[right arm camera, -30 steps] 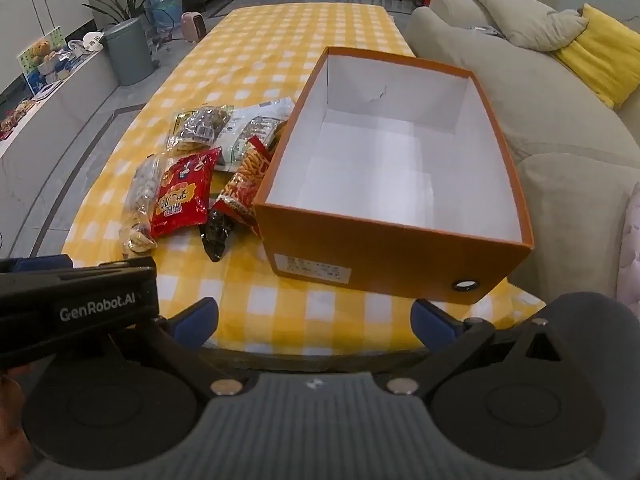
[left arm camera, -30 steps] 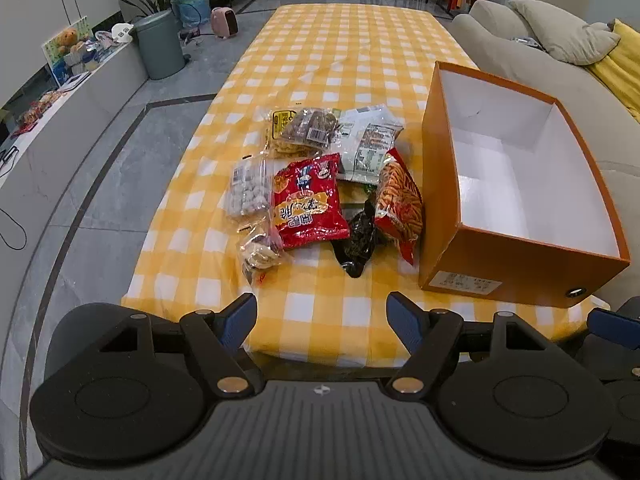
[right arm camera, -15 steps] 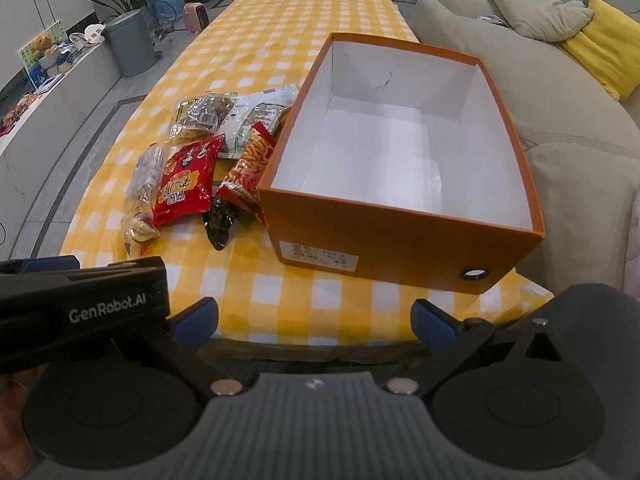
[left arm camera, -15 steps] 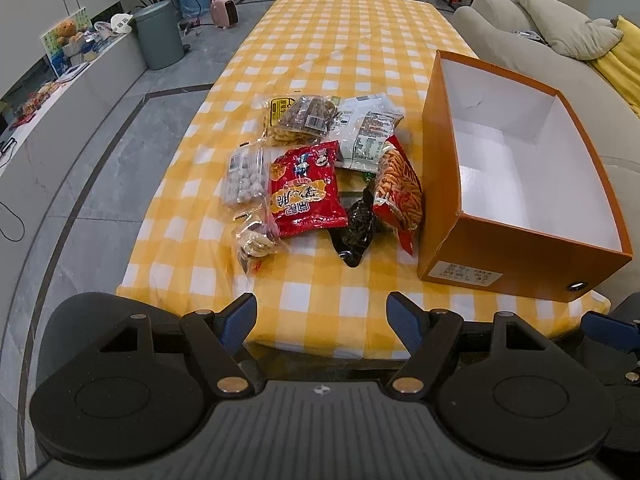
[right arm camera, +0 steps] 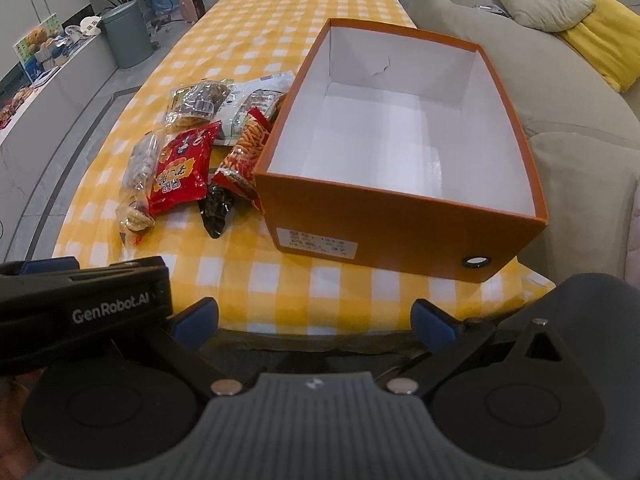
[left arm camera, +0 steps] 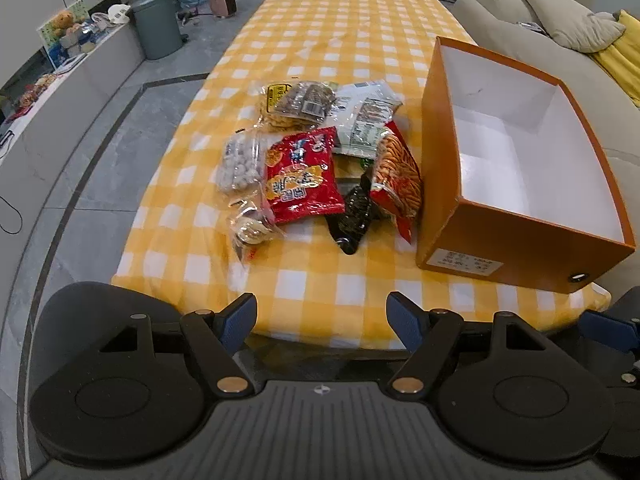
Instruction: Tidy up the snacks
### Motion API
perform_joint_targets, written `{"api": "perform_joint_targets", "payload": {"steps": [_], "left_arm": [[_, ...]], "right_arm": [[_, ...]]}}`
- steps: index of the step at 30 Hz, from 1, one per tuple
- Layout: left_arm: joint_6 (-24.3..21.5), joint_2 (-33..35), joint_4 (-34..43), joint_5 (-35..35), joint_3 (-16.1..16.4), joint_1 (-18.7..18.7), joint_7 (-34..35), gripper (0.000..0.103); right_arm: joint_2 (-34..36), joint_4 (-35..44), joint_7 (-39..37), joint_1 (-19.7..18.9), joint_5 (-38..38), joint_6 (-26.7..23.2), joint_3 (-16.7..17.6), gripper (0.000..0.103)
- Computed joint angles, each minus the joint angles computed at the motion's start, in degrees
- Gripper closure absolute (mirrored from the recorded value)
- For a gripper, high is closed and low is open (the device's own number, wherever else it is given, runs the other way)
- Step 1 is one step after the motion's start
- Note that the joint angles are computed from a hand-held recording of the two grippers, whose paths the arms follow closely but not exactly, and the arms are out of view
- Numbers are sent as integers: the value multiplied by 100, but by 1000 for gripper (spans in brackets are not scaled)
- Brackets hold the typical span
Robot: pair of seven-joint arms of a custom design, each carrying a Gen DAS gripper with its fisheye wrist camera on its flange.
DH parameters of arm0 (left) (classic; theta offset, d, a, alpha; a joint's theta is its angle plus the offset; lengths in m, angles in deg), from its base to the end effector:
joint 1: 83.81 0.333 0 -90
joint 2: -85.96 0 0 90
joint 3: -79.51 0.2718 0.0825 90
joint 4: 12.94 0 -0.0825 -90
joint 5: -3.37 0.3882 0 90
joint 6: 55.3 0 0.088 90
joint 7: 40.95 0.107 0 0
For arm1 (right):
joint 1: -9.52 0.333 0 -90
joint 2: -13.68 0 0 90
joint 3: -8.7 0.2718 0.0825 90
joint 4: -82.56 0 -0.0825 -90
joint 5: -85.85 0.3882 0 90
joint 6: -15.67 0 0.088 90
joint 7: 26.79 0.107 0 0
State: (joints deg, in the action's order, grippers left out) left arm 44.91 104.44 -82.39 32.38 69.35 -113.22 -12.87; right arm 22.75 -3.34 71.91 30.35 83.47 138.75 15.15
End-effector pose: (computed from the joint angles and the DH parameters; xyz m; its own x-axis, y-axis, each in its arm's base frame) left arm 0.5462 -0.3688 0.5868 0.3680 -0.9294 -0.0286 -0.8218 -0.3107 -0.4777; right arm 0.5774 0.2898 0.5846 0.3372 -0.9402 -0.0480 -0.8382 -0.2766 -0.4700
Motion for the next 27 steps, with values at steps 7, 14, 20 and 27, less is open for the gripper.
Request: {"api": "perform_joint_targets", "payload": {"steps": [7, 14, 20, 27], "left_arm": [[3, 45, 55, -61, -2, -6, 23, 16], [59, -17, -50, -92, -1, 13, 12, 16], [99, -54, -125, -92, -17, 44, 10, 16], [184, -156, -283, -105, -31, 87, -22, 16]], "right_arm": [[-6, -15, -54, 19, -35, 6, 11, 3], [20, 20, -63, 23, -30, -29, 13, 4], [21, 10, -64, 21, -7, -32, 13, 3], [27, 24, -43, 40, -59, -26, 17, 4]]}}
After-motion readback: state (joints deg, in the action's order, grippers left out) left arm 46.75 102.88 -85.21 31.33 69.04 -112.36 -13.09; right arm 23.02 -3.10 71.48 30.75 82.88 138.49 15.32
